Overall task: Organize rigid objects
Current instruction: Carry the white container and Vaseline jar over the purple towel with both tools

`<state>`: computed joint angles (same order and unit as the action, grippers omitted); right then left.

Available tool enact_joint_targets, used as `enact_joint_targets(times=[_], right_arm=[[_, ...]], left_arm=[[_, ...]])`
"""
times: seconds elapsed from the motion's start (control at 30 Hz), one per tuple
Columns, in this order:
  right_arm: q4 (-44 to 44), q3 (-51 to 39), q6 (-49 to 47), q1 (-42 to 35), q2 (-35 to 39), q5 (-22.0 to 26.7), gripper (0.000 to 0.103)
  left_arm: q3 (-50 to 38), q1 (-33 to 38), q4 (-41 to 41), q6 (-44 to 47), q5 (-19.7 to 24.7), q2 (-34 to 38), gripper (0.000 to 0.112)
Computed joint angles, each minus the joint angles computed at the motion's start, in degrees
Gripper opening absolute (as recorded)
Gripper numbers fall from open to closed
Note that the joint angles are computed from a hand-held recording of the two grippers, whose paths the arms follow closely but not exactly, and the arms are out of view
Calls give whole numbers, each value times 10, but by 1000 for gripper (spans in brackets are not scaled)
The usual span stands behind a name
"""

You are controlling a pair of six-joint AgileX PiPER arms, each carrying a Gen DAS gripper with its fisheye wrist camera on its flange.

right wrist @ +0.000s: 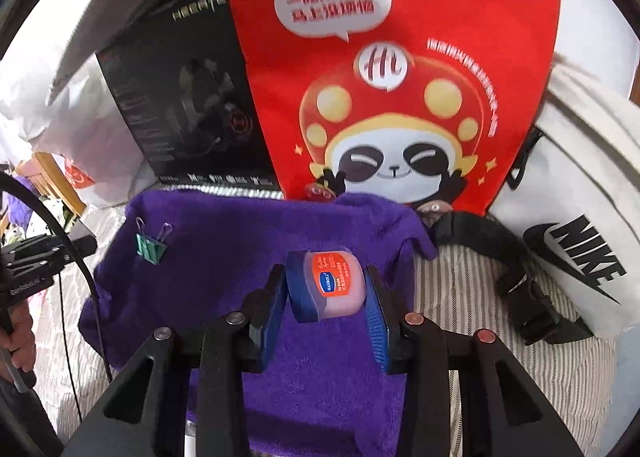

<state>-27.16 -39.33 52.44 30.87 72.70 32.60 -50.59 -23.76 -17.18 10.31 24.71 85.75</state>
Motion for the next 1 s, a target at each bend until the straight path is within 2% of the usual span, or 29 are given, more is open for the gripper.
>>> enact_joint_targets(times=[0.27,0.6,1.0], right_arm=[[43,6,-47,-27,70,-49,38],[19,5,-27,-25,121,-59,38],[24,23,-34,-41,138,-93,38]], left_arm=[[-3,9,-8,12,8,1,27],[0,16,-11,17,14,-2,27],[-5,4,-1,11,13,11,27]])
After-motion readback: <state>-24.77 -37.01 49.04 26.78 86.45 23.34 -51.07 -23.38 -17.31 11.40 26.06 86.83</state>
